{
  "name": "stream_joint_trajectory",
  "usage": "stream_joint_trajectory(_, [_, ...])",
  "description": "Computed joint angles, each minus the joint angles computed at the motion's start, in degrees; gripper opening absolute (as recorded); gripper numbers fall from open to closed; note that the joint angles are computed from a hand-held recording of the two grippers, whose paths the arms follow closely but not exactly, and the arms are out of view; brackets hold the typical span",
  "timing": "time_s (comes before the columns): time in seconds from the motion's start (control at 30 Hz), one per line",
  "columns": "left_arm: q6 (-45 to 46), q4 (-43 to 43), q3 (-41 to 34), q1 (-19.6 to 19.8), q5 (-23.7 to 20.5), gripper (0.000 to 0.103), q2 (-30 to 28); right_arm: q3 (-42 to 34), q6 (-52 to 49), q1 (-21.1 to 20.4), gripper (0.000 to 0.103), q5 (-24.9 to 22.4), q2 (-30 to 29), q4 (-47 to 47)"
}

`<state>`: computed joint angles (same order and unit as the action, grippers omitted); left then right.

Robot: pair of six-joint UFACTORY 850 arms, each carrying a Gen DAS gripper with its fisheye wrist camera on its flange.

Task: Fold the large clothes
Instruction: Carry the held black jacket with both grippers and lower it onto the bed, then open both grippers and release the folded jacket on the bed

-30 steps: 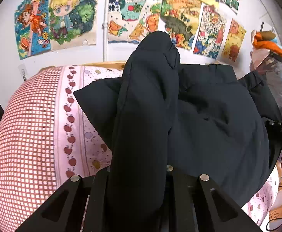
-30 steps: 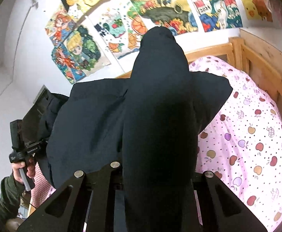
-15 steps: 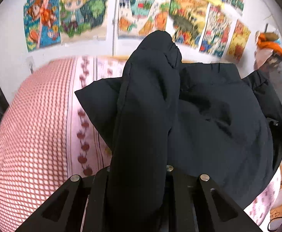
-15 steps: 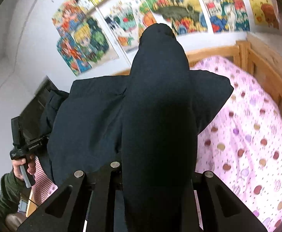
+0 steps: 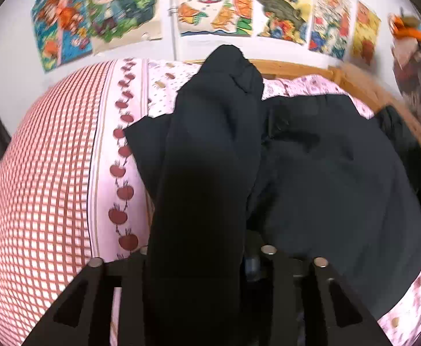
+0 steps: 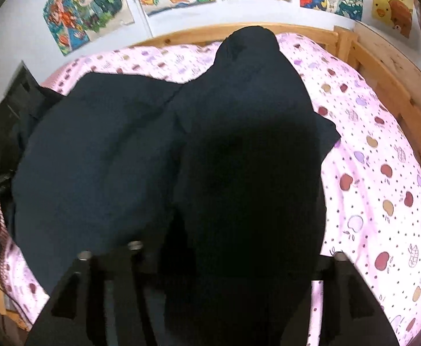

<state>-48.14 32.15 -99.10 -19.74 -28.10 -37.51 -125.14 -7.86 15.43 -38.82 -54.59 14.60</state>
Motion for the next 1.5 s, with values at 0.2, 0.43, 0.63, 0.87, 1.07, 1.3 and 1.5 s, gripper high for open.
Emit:
stream_joint_trajectory(0.2, [-3.62,-1.28,3.04,1.14,2.58,0.074,1.96,2.53,3.91,0.52,0.072,2.24,1.6,-5.14])
stream_joint_trajectory(0.43, [-8.98,-1.06,8.21,1.32,6.5,0.088,5.21,7.45,13.13,1.56,0.092,5.23,4.63,-14.7])
stream_joint_trajectory(0.63, [-13.79,2.68,10.59,0.4,6.43,0.092,7.47,12.78,14.29,1.66,0.095,7.55,8.57,-15.13])
stream_joint_trajectory(0.87, [-31.39,18.15,12.89,-1.75,3.68,0.103,10.47,20.69,14.17,1.59,0.096,10.95,14.19,-12.19])
stream_joint_trajectory(1.07, [-39.27,34.67,13.84,-5.9,-3.37,0.103,13.51,23.13,9.77,1.28,0.096,10.42,17.38,-8.56])
stream_joint_trajectory(1.3, [-42.12,41.39,16.46,-9.93,-5.14,0.103,17.99,28.08,9.57,1.47,0.096,15.32,23.92,-8.11])
stream_joint_trajectory(1.5, [-47.96,48.61,19.04,-13.33,-9.71,0.103,22.03,35.37,9.49,2.65,0.096,21.02,30.9,-6.8])
